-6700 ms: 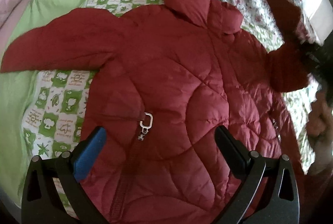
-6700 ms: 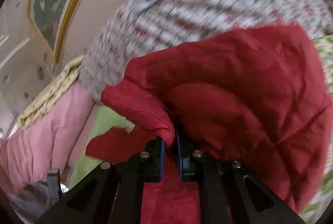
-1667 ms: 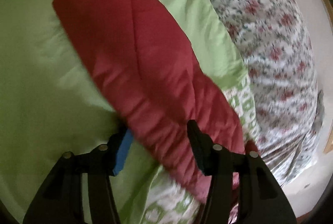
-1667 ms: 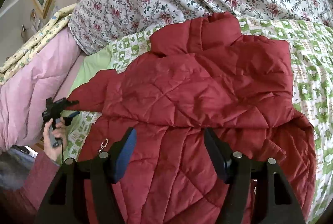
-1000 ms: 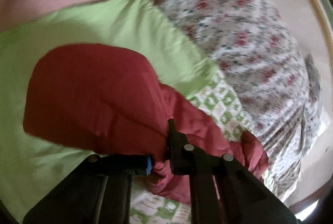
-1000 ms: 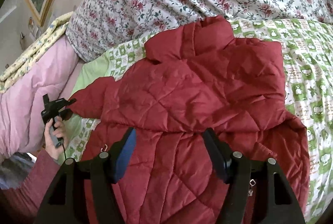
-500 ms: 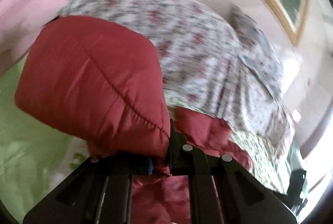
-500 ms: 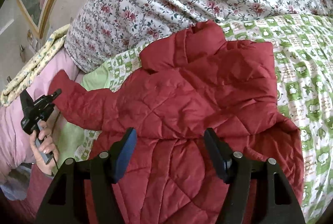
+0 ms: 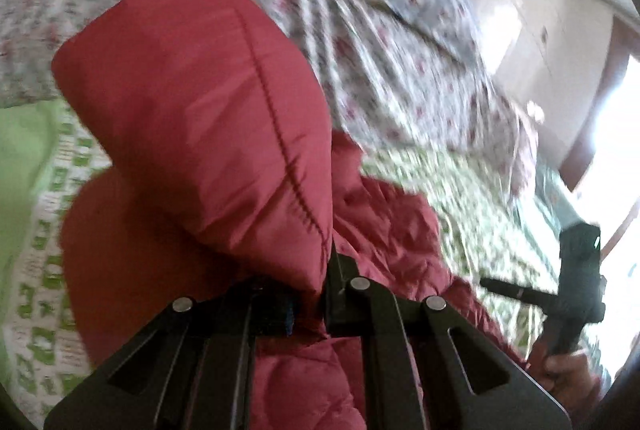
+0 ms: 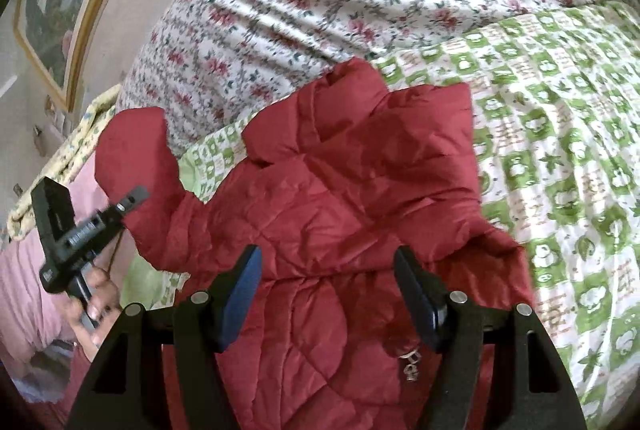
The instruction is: Fold large clothes
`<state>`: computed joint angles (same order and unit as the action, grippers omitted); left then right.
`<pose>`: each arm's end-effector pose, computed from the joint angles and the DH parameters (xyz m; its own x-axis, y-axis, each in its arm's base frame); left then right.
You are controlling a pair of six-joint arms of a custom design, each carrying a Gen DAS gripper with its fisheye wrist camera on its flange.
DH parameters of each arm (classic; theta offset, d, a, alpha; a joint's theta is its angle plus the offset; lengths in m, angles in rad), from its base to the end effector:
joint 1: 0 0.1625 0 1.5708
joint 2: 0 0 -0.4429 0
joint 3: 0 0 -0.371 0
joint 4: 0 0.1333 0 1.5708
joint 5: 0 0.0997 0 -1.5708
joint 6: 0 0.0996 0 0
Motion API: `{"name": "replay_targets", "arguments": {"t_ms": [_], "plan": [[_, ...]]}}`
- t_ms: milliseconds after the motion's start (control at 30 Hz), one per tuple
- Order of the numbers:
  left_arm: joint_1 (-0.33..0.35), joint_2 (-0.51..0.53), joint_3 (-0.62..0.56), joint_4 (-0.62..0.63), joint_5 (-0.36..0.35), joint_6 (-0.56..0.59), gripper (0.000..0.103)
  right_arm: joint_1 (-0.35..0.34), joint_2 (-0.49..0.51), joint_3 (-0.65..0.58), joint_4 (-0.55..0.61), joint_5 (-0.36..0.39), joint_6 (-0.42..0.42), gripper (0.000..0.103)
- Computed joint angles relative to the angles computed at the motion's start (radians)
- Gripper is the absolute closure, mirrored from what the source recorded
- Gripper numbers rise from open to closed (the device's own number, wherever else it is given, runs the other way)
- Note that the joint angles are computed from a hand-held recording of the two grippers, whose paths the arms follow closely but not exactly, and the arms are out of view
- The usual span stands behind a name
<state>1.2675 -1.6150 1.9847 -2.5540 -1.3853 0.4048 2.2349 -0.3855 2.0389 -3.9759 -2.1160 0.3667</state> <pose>0.0061 -0.4883 0.4483 -0.7952 0.4840 -0.3654 0.6064 0.6416 -0.4698 0.3791 -0.3519 -0.0348 -0.9937 -0.0254 0.1088 -0.1007 0.6260 -0.7733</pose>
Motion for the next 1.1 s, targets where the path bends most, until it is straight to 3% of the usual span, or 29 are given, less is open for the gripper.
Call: {"name": "replay_targets", "arguments": {"t_ms": [200, 400, 633, 667, 733, 833, 967, 1100], "plan": [[-0.060, 0.048, 0.096, -0.026, 0.063, 0.056, 0.096, -0.044, -0.005, 0.051, -0.085, 0.033, 0.016, 0.033], [-0.066, 0.089, 0.138, -0.057, 0.130, 0.079, 0.095, -0.075, -0.013, 0.071, -0.134, 0.070, 0.019, 0.033], [-0.026, 0.091, 0.111, 0.023, 0.077, 0.078, 0.089, -0.121, -0.007, 0.052, -0.153, 0.147, 0.023, 0.033], [-0.021, 0.094, 0.107, 0.033, 0.066, 0.080, 0.086, -0.127, -0.007, 0.045, -0.151, 0.165, 0.024, 0.033], [0.001, 0.101, 0.081, 0.103, 0.006, 0.078, 0.069, -0.137, -0.005, 0.030, -0.145, 0.198, 0.028, 0.033], [0.006, 0.102, 0.085, 0.120, -0.016, 0.081, 0.066, -0.159, -0.002, 0.009, -0.137, 0.267, 0.035, 0.032], [-0.008, 0.095, 0.114, 0.097, 0.009, 0.093, 0.064, -0.199, 0.001, -0.006, -0.128, 0.366, 0.067, 0.022], [0.000, 0.101, 0.101, 0.112, -0.006, 0.073, 0.063, -0.208, 0.001, -0.022, -0.086, 0.367, 0.069, 0.022]]}}
